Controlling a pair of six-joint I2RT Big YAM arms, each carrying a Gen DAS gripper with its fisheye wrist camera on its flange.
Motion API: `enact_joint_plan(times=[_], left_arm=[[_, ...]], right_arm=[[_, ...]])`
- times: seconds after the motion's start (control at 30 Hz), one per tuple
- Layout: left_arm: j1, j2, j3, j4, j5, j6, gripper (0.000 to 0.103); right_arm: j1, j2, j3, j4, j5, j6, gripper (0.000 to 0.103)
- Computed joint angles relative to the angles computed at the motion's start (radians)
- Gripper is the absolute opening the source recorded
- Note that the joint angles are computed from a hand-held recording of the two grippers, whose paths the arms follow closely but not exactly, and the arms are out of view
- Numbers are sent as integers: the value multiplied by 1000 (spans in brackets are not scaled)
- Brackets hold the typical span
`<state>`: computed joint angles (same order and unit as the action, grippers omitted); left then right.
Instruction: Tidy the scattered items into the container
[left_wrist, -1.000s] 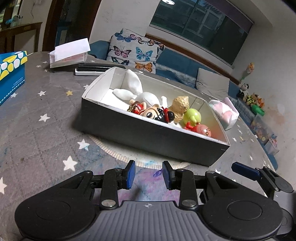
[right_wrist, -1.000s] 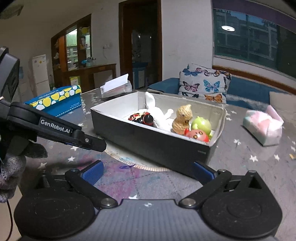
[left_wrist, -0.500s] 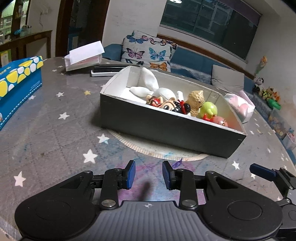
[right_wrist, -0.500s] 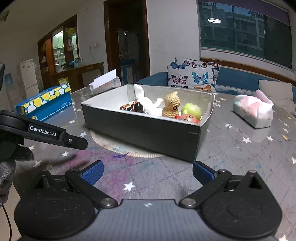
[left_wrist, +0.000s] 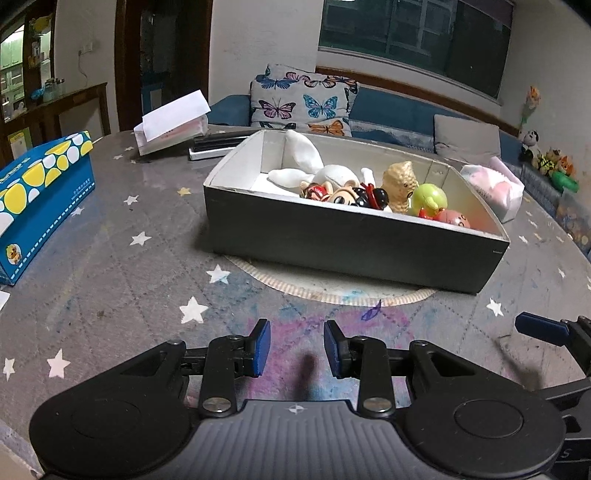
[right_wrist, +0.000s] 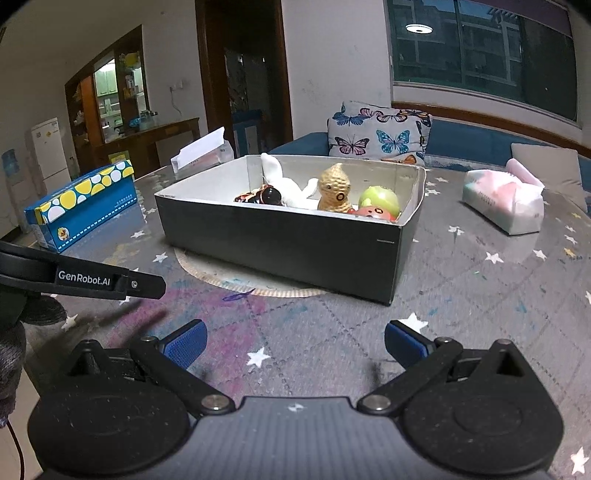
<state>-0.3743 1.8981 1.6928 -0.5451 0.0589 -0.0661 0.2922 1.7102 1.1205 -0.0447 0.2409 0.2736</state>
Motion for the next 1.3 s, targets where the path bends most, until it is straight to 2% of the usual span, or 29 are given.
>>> enact_joint_plan(times=[0.5,1.3], left_arm=[[-6,28,39,-41,-18,13,35],[-16,78,149,-96,-32,46,35]], right_arm=[[-8,19,24,-21,-4,11,103],[-30,56,114,-104,-6,29,103]])
